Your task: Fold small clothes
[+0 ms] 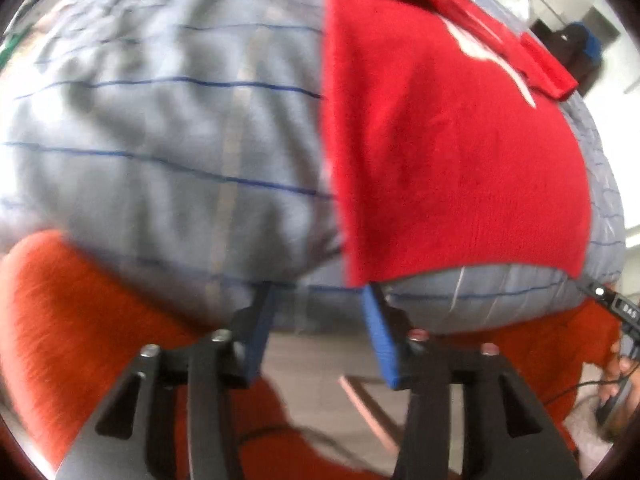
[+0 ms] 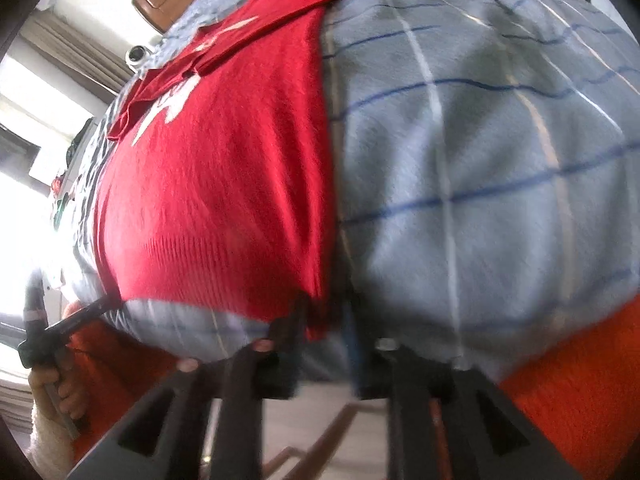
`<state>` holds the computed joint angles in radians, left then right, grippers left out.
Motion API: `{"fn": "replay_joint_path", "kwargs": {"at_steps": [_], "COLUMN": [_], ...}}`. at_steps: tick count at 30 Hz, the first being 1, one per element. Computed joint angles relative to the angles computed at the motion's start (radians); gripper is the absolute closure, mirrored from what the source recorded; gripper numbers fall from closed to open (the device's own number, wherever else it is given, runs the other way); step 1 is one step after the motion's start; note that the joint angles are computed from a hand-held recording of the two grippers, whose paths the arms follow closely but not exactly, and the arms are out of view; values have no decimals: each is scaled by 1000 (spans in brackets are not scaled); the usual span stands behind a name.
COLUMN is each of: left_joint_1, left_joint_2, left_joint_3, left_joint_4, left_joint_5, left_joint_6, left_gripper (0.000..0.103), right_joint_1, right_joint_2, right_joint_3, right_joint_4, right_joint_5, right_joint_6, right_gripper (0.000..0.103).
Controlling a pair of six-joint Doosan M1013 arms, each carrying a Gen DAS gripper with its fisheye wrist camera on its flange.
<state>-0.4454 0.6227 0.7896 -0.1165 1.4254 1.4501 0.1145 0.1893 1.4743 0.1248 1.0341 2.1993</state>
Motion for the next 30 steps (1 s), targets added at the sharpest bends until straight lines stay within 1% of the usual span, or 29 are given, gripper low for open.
{"fn": "replay_joint_path", "kwargs": {"at_steps": [1,2,3,4,6,7,8,9,10,11,12,13,14,15,16,17,18,19,20,21,22,24,26,28,30], "left_joint_1": [0,0,0,0,-1,-1,-2,-10,-15,-21,-23,-23,-24,-25,-17,-7,1,2,5,4,3,6,4,6,8], "left_joint_2": [-10,-19,-25,-26,-17,-14,-11,-11,-12,-23,-34,-46,-44,-32,-24,-29,-31,-36,-31,-27,-27,-23,-23,-20,-14], "left_joint_3": [7,10,4,0,-21,-22,-22,-9,2,36,66,99,106,86,72,80,83,89,83,78,80,74,73,68,60], "left_joint_4": [20,50,87,101,150,173,196,266,310,376,412,447,481,474,440,404,389,395,400,396,389,370,367,349,331], "left_joint_5": [-19,-45,-87,-116,-208,-253,-286,-337,-358,-403,-435,-460,-434,-393,-379,-392,-399,-397,-387,-381,-380,-378,-373,-364,-352], "left_joint_6": [1,0,-11,-21,-73,-106,-134,-198,-236,-298,-331,-353,-358,-347,-335,-332,-339,-347,-348,-346,-346,-340,-342,-341,-343], "left_gripper": [50,45,40,38,34,34,34,34,34,34,34,34,34,34,34,34,33,33,33,33,33,33,33,33,33], "right_joint_1": [4,16,28,38,46,45,42,38,31,18,13,15,22,26,25,25,25,21,15,5,-5,-38,-79,-120,-170], "right_joint_2": [-9,-20,-23,-21,6,25,45,70,89,117,141,173,217,259,289,316,347,375,388,379,363,300,230,169,105], "right_joint_3": [-3,-11,-25,-44,-110,-143,-178,-215,-240,-272,-295,-331,-386,-437,-473,-503,-537,-566,-577,-561,-543,-470,-398,-340,-280], "right_joint_4": [-41,-126,-203,-269,-355,-359,-350,-327,-276,-173,-117,-114,-149,-165,-164,-170,-185,-191,-175,-164,-158,-150,-189,-259,-357], "right_joint_5": [24,49,65,74,71,57,24,-29,-75,-136,-169,-171,-140,-102,-74,-47,-7,38,66,44,18,-84,-164,-205,-205], "right_joint_6": [21,53,61,45,-44,-93,-152,-230,-312,-436,-510,-548,-567,-584,-602,-611,-612,-609,-605,-566,-523,-398,-271,-145,-5], "right_gripper": [72,72,72,71,71,71,71,69,56,47,34,33,33,33,33,34,37,55,68,86,94,94,94,94,94]}}
